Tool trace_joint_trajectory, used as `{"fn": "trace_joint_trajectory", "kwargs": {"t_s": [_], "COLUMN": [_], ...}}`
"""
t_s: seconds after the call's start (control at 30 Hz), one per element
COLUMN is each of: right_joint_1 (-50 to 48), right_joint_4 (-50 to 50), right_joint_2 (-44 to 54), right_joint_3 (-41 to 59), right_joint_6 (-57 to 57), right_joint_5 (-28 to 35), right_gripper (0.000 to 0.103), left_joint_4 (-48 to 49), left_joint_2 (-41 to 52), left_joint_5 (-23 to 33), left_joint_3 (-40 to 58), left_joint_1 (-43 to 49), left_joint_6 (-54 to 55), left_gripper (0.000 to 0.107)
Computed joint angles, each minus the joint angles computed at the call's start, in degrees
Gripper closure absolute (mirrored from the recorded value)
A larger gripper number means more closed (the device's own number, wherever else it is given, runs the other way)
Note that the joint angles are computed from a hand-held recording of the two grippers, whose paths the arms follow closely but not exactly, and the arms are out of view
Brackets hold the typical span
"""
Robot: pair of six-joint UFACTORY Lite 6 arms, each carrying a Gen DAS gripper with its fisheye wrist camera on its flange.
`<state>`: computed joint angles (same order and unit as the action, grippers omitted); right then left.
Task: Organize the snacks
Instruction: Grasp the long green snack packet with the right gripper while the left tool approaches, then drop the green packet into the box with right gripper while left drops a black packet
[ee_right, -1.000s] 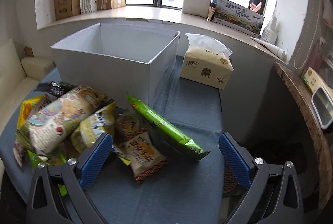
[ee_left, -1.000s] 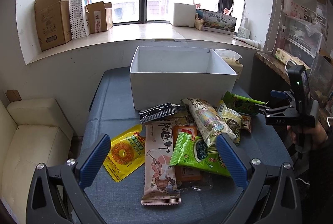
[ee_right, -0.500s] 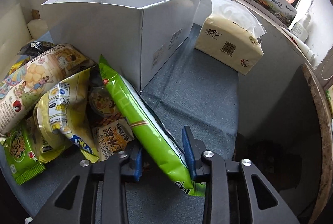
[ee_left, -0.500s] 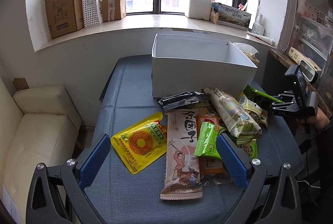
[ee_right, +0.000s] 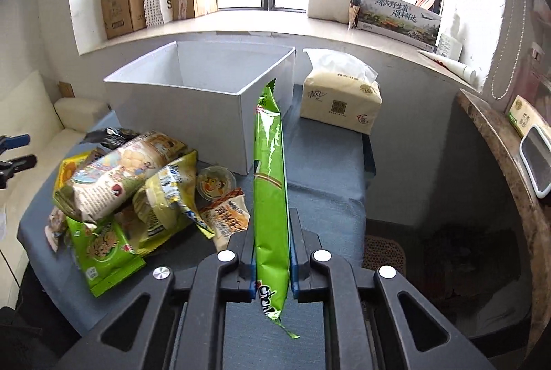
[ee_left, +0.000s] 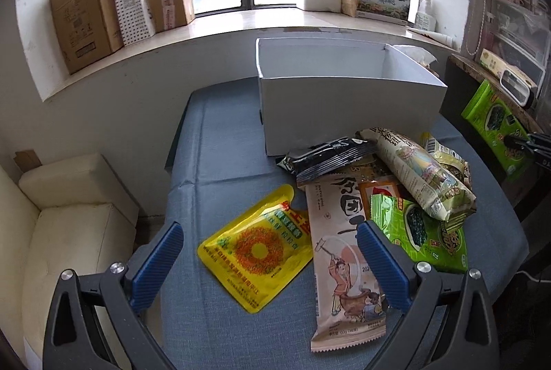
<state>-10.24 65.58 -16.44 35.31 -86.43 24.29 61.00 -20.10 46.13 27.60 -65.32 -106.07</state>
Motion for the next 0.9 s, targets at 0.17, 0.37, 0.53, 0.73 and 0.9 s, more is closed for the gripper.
{"fn": "trace_joint_trajectory", "kwargs": {"t_s": [0.17,0.37,0.53,0.73,0.9], "right_joint_1": [-0.21,-0.98,1.60,1.82,2.76], "right_joint_4": [0.27,-0.26,-2.00,-1.85,-1.63], "right_joint_2": [-11.92,-21.67,-25.21,-27.17,-27.58], "right_joint_3": [-6.77,-12.74,-15.99,-17.69,-17.91], "right_joint_6": [3.50,8.56,11.71,12.29,13.47], "right_joint_5": [3.93,9.71,8.75,10.85,10.98], "right_gripper": [0.089,0.089,0.089,0.089,0.089], "left_joint_4": [6.35,5.14,-1.17,1.16,8.96], "left_joint_2": [18.35,36.67,42.65,40.49,26.80], "left_joint_5": [-9.11,-13.23,-18.80,-21.76,-23.74], "left_joint_3": [12.38,28.38,34.71,32.46,21.23], "left_joint_1": [9.62,16.84,21.08,20.81,19.64], "left_joint_6": [8.46,20.27,28.58,25.65,11.75], "left_gripper": [0.004,0.004,0.040,0.063,0.073]}}
